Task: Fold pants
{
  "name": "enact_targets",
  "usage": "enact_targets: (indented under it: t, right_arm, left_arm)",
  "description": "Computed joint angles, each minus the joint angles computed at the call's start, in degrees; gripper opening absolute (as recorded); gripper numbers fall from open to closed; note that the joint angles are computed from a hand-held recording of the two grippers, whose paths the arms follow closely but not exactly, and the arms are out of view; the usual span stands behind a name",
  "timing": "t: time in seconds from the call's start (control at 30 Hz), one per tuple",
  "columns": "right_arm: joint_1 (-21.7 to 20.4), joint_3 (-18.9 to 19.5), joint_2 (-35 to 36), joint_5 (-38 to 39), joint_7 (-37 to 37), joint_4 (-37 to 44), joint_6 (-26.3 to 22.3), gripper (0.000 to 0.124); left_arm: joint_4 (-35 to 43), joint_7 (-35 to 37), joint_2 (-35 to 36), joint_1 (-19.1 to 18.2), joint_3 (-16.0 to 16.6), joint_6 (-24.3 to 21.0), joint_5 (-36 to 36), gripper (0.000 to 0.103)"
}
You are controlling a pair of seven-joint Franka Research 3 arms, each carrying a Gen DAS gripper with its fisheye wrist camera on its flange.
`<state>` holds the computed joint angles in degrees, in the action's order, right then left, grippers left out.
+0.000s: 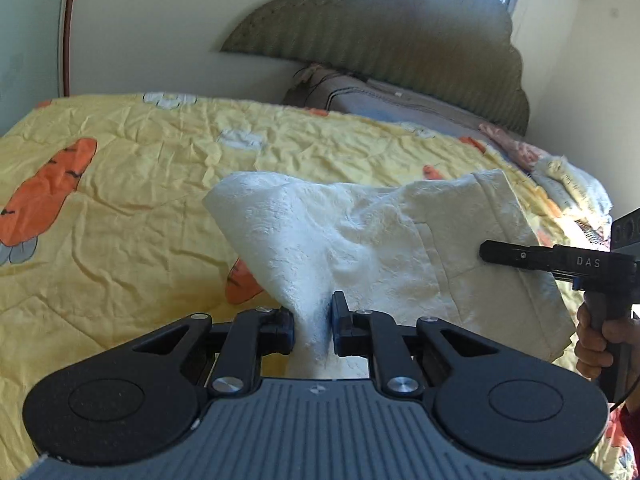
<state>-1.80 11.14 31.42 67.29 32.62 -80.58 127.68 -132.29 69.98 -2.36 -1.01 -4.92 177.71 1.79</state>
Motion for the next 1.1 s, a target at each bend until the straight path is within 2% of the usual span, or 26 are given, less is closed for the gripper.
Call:
enact_targets:
  t: [0.07,0.1,0.13,0.17,0.2,0.23,0.27,0.3,0.33,0.37,0.4,0.43,0.47,0.53,0.57,0.6,0.63,0.7,0.73,0.77,0.8,0.83,0.9,1.03,1.07,1.1]
  right_arm:
    - [3.33,-1.85,1.67,-5.54,2.89,1.02,4.46,0.024]
    - [4.61,-2.49,1.81,-8.24,3.37,0.74,7.24,0.03]
    - [5.22,-2.92,1.94,-10.57,3.68,0.22,9.15,0.042]
    - [4.75,-2.56,1.92,-11.14,4.07,-0.11,9.56,0.047]
    - [3.8,-2.11,1.11,-10.78,4.1,-1.47,9.97,0.054]
    - [3.34,-1.91,-0.49,-10.21,3.72,-3.71,12.01,0.054]
    - [2.57,-0.78,-3.08,-9.57,2.24,-7.42,16.69,0.054]
    - [2.69,-0.34,-5.64,-7.8,-0.44,-11.04,21.82,0.054]
    - [4.48,-1.68,-9.32,-2.83,-7.14,-15.52,27.42,0.056]
    - [4.3,-1.02,-12.36,4.54,-16.88,-18.87,29.83,0.056]
    - [2.11,1.12,-14.72,9.66,-24.21,-21.36,29.05,0.056]
    - [-0.92,3.5,-17.64,13.19,-30.71,-24.49,25.07,0.056]
    - [-2.02,3.89,-19.42,13.99,-33.53,-26.55,21.4,0.056]
    - [-0.55,1.75,-21.62,11.28,-36.08,-29.33,14.77,0.055]
    - [0.49,1.25,-21.99,9.84,-36.66,-30.29,14.59,0.055]
    - [1.94,0.93,-22.07,9.17,-37.2,-31.07,16.71,0.055]
    - [3.61,0.54,-21.81,8.2,-36.59,-31.61,20.25,0.054]
    - [6.94,-0.53,-21.61,7.44,-32.91,-32.63,29.19,0.054]
    - [8.13,-1.23,-22.24,7.7,-30.72,-33.36,32.17,0.055]
    - [8.75,-2.14,-23.97,8.34,-27.55,-34.76,33.02,0.056]
    - [8.86,-3.04,-25.61,9.69,-26.72,-35.88,31.33,0.056]
    - [8.41,-4.23,-27.81,11.93,-26.98,-37.36,27.37,0.058]
    - [9.14,-5.94,-32.36,15.5,-29.11,-41.16,24.18,0.067]
    - [14.3,-6.54,-45.18,25.76,-45.25,-51.4,28.28,0.069]
    - [15.48,-7.2,-48.65,26.78,-46.53,-53.74,26.74,0.069]
    - [16.38,-8.63,-51.77,25.83,-44.82,-55.7,23.15,0.069]
  left_arm:
    - [1.62,-6.88,2.68,1.91,-0.2,-2.16,8.04,0.017]
    - [1.46,-6.3,3.29,2.08,-0.25,-1.67,7.74,0.02]
    - [1.19,-9.28,3.31,2.21,0.11,-1.35,10.82,0.032]
    - [0.94,-13.27,3.0,2.37,0.55,-1.25,14.97,0.045]
    - [0.63,-16.98,2.45,2.67,0.79,-1.33,18.71,0.046]
    - [0.12,-23.53,1.17,3.29,0.84,-2.5,25.24,0.051]
    - [-0.73,-27.99,-0.44,4.07,0.35,-3.61,29.69,0.056]
    - [-1.65,-31.07,-1.98,4.88,-0.32,-4.26,32.65,0.058]
    - [-3.12,-35.72,-4.12,6.02,-1.55,-4.77,36.22,0.062]
    - [-4.69,-38.66,-6.0,6.85,-2.52,-4.46,38.07,0.066]
    - [-6.31,-41.65,-7.75,8.03,-3.79,-3.46,40.38,0.068]
    - [-7.41,-46.18,-9.17,10.15,-6.11,-3.11,43.91,0.074]
    - [-8.08,-49.47,-10.2,11.27,-7.93,-4.21,45.91,0.079]
    - [-8.16,-49.82,-10.22,9.57,-8.65,-8.71,44.91,0.081]
    - [-7.8,-49.39,-9.59,8.61,-8.54,-10.73,44.42,0.082]
    - [-7.5,-49.66,-9.12,7.99,-8.42,-12.3,44.56,0.083]
    - [-7.6,-50.36,-9.3,7.37,-8.09,-13.55,44.39,0.084]
    - [-8.54,-52.88,-11.86,6.62,-8.07,-15.55,45.09,0.079]
    - [-9.42,-55.82,-13.97,7.07,-9.13,-16.63,47.69,0.081]
    - [-10.38,-58.25,-16.08,7.3,-10.08,-17.73,49.8,0.081]
    - [-11.38,-60.0,-18.03,7.08,-10.73,-18.86,50.78,0.081]
    - [-12.39,-60.99,-19.58,6.61,-10.92,-19.36,51.03,0.082]
    - [-14.65,-60.6,-22.37,4.71,-10.35,-19.38,49.28,0.083]
    - [-18.01,-61.65,-25.68,3.44,-12.08,-18.59,47.66,0.084]
    - [-18.4,-62.71,-25.82,3.95,-13.16,-18.38,48.45,0.086]
    - [-18.49,-63.15,-25.56,4.02,-13.91,-18.8,48.75,0.087]
